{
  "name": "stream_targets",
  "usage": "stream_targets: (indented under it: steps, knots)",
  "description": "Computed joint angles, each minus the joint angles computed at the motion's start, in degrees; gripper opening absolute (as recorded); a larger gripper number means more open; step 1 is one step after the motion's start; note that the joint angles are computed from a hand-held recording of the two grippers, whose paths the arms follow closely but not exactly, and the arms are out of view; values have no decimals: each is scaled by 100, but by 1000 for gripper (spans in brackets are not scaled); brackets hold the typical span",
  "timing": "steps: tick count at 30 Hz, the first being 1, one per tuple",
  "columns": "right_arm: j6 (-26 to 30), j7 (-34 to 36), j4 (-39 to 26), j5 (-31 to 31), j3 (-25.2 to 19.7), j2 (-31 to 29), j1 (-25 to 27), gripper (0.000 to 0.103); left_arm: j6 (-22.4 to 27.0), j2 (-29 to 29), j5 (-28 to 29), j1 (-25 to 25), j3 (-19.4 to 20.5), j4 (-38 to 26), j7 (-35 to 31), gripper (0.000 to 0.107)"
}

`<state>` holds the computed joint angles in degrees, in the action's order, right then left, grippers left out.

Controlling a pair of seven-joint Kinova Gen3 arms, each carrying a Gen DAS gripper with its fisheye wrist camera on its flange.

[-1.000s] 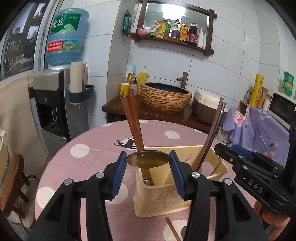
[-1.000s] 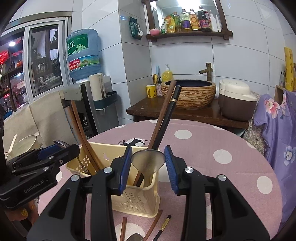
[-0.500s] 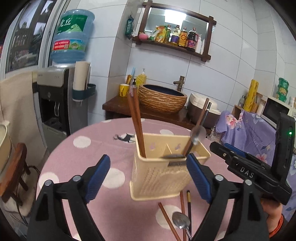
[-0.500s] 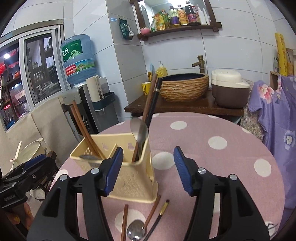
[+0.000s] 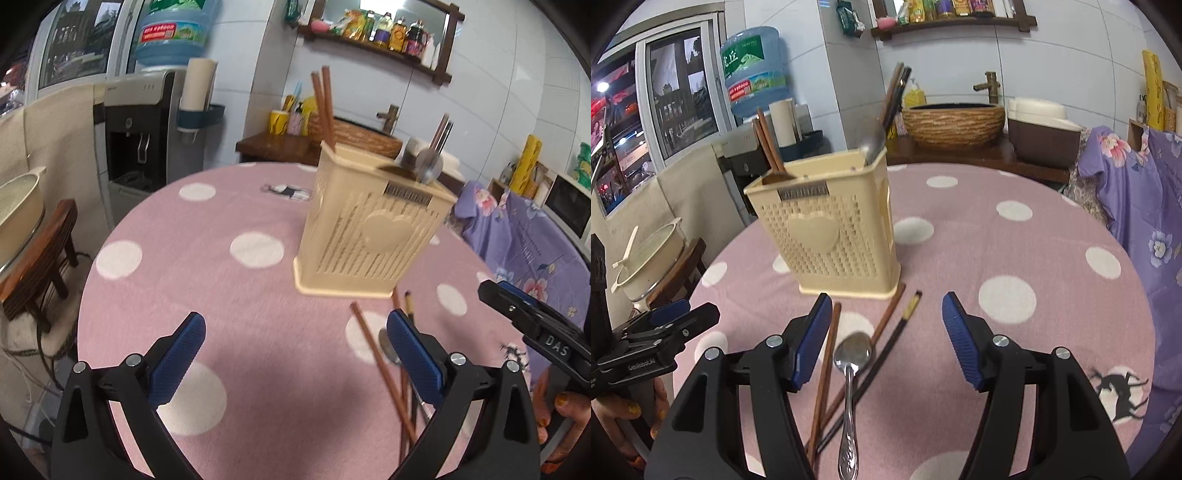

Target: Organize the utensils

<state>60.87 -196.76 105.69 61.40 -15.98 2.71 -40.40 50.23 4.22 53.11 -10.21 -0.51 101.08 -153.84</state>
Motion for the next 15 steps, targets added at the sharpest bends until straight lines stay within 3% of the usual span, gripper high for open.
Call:
stream_targets:
  steps: [6,15]
  knots:
    - [46,-274,206,-148,-39,108,-132,64,-127,-42,-231,6,-32,290,-17,98]
    - [226,-413,320,-403,-34,223,-332,64,141,-1,-461,-13,-33,420,33,98]
